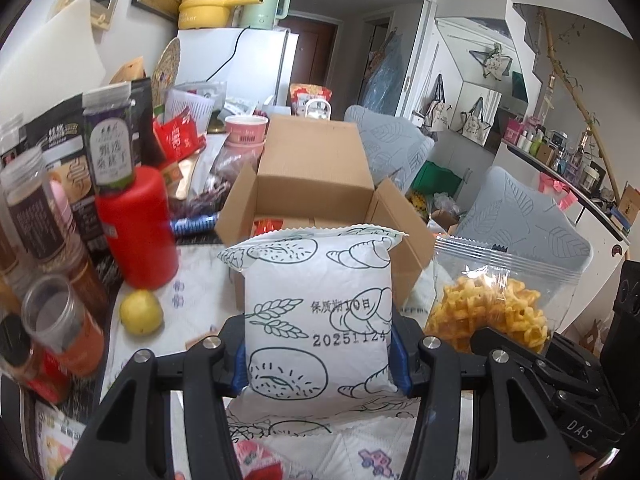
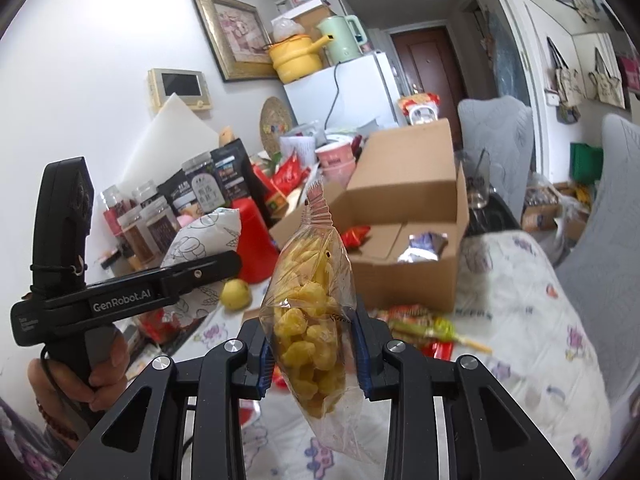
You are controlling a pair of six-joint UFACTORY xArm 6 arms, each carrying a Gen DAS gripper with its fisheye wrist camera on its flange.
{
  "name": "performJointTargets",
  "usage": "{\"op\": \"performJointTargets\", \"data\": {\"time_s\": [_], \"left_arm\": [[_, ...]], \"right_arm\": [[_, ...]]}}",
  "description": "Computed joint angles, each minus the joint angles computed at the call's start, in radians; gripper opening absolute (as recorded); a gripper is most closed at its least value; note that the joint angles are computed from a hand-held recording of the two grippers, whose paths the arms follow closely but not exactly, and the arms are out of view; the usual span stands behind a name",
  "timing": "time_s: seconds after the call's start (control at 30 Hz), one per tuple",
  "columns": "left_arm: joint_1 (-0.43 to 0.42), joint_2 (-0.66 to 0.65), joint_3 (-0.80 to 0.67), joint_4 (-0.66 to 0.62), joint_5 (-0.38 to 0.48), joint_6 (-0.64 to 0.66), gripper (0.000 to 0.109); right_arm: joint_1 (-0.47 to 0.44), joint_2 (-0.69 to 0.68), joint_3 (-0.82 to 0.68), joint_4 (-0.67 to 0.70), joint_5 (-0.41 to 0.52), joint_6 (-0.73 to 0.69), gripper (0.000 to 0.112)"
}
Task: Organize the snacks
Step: 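Carry the pastry bag and puffs bag with both grippers over the cardboard box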
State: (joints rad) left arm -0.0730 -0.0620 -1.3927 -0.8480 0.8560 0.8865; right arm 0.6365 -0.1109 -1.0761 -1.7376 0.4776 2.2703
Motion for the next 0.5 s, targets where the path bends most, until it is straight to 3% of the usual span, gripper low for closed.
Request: {"op": "performJointTargets", "data": {"time_s": [0.5], "left_arm": [[-0.056,0.205,-0.268,-0.002,-0.043,-0.065,0.053]], "right_arm": [[-0.134,0.070,-0.160,0.016,-0.091,-0.140,0.032]]}}
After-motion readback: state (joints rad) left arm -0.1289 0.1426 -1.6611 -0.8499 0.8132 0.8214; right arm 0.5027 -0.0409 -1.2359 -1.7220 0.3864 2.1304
